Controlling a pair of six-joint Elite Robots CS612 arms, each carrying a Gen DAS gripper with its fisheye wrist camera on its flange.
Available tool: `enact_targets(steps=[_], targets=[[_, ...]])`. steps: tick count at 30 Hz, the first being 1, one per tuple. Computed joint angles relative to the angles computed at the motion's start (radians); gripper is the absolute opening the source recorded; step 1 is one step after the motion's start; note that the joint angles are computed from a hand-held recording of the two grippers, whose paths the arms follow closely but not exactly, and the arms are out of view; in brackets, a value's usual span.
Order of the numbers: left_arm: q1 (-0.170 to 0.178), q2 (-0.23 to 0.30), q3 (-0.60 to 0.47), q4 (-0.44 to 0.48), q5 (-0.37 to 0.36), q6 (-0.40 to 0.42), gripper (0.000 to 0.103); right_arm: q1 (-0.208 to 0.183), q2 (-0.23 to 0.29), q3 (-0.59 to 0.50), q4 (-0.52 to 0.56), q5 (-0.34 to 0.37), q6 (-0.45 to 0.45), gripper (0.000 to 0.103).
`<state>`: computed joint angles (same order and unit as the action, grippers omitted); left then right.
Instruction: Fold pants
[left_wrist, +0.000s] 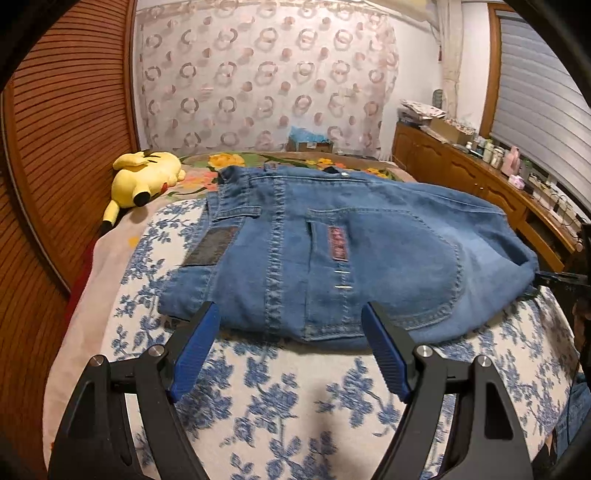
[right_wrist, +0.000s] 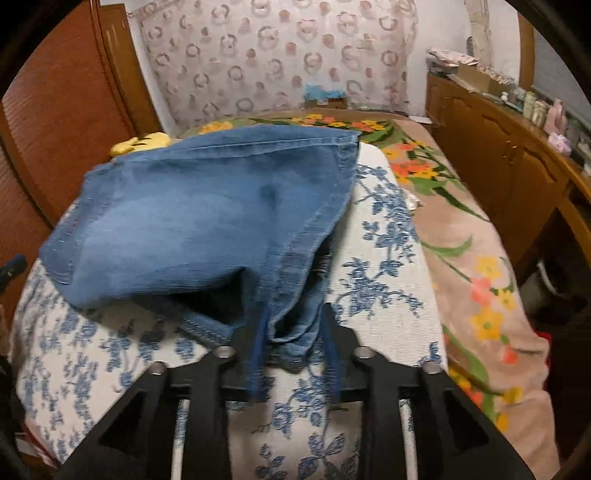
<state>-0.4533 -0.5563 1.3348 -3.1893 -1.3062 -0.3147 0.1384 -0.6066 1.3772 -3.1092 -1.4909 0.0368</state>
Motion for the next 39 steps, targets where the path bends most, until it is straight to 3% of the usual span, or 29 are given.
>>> enact_targets(steps=[5, 10, 17, 21, 24, 28, 33, 39], targets=[[0.012, 0.009, -0.024, 0.046, 0.018, -0.016, 0.080, -0.004, 0.008, -0.019, 0.044, 0.070, 0.023, 0.047], [0.030, 0.023, -0.060, 0.108, 0.014, -0.038, 0.080, 0.008, 0.012, -0.025, 0.042, 0.037, -0.017, 0.047], [0.055, 0.042, -0.100, 0.175, -0.001, -0.104, 0.080, 0.008, 0.001, 0.009, -0.012, 0.032, 0.005, 0.042], [0.065, 0.054, -0.127, 0.234, -0.005, -0.146, 0.079, -0.006, -0.006, 0.017, -0.007, 0.084, 0.045, 0.041], [0.077, 0.061, -0.134, 0.237, -0.052, -0.186, 0.075, -0.017, -0.003, 0.023, -0.055, 0.119, 0.077, 0.041], [0.079, 0.062, -0.136, 0.243, -0.048, -0.206, 0.063, -0.034, 0.004, 0.022, -0.088, 0.207, 0.115, 0.041], [0.077, 0.063, -0.134, 0.239, -0.038, -0.205, 0.055, -0.038, 0.011, 0.012, -0.071, 0.212, 0.124, 0.042], [0.076, 0.066, -0.139, 0.231, -0.050, -0.182, 0.030, -0.032, 0.020, -0.018, -0.008, 0.194, 0.164, 0.043]])
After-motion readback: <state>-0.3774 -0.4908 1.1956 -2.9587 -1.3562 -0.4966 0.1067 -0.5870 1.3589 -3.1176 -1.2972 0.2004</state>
